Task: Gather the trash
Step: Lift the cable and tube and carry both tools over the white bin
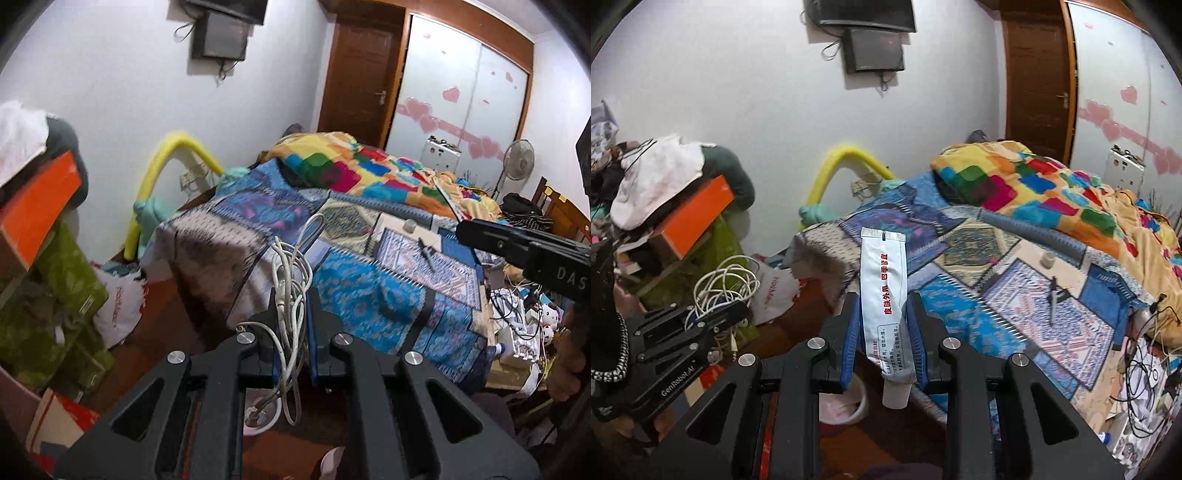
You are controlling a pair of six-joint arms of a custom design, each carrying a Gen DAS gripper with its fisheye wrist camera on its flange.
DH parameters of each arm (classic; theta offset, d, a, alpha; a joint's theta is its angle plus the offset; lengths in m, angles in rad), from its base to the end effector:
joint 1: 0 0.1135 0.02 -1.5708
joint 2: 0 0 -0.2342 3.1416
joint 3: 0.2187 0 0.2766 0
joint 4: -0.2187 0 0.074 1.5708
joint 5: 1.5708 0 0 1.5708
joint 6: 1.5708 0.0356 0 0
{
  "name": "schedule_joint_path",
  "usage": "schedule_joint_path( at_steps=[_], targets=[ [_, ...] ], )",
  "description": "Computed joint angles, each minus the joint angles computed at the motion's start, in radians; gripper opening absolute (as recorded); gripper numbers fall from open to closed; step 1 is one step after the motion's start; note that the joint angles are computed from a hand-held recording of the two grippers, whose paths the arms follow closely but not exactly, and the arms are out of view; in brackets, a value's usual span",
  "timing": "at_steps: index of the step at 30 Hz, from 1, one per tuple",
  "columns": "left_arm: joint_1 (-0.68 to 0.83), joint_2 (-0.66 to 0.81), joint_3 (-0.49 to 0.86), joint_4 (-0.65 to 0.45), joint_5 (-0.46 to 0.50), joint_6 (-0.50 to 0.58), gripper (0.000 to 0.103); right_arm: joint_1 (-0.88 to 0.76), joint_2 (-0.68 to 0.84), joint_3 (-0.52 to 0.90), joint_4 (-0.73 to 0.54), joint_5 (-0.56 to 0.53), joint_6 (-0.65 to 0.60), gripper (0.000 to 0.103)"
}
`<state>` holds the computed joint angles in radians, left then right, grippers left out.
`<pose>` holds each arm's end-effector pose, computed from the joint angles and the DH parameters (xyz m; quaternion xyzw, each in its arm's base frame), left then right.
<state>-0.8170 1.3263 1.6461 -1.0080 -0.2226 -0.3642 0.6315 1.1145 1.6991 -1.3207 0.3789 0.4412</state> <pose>0.2006 -0.2022 0.4135 0.1555 0.8863 -0.1530 0.4085 0.1597 0.1005 0.4509 -0.0093 0.9010 0.0554 0.4302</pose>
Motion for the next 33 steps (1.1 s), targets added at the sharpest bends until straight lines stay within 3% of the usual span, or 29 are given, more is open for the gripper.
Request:
schedule_joint_path(
  at_steps=[7,15,26,33],
  targets=[
    [0.115,-0.122,-0.171,0.012,0.081,0.024,0.01,0.138,0.068,-0.034,0.032,0.035,0.092,0.024],
    [0.245,-0.185,-0.32,0.037,0.181,0.065,0.01,0.166,0.157,-0.109,0.097,-0.035,0.126,0.024],
    [0.376,-0.126,-0.453,0.078,0.297,0.08,0.01,0.131,0.34,-0.225,0.217,-0.248,0.109,0.024],
    [0.425,-0.054,-0.491,0.102,0.336,0.07,0.01,0.08,0.48,-0.205,0.266,-0.349,0.073,0.024]
  ],
)
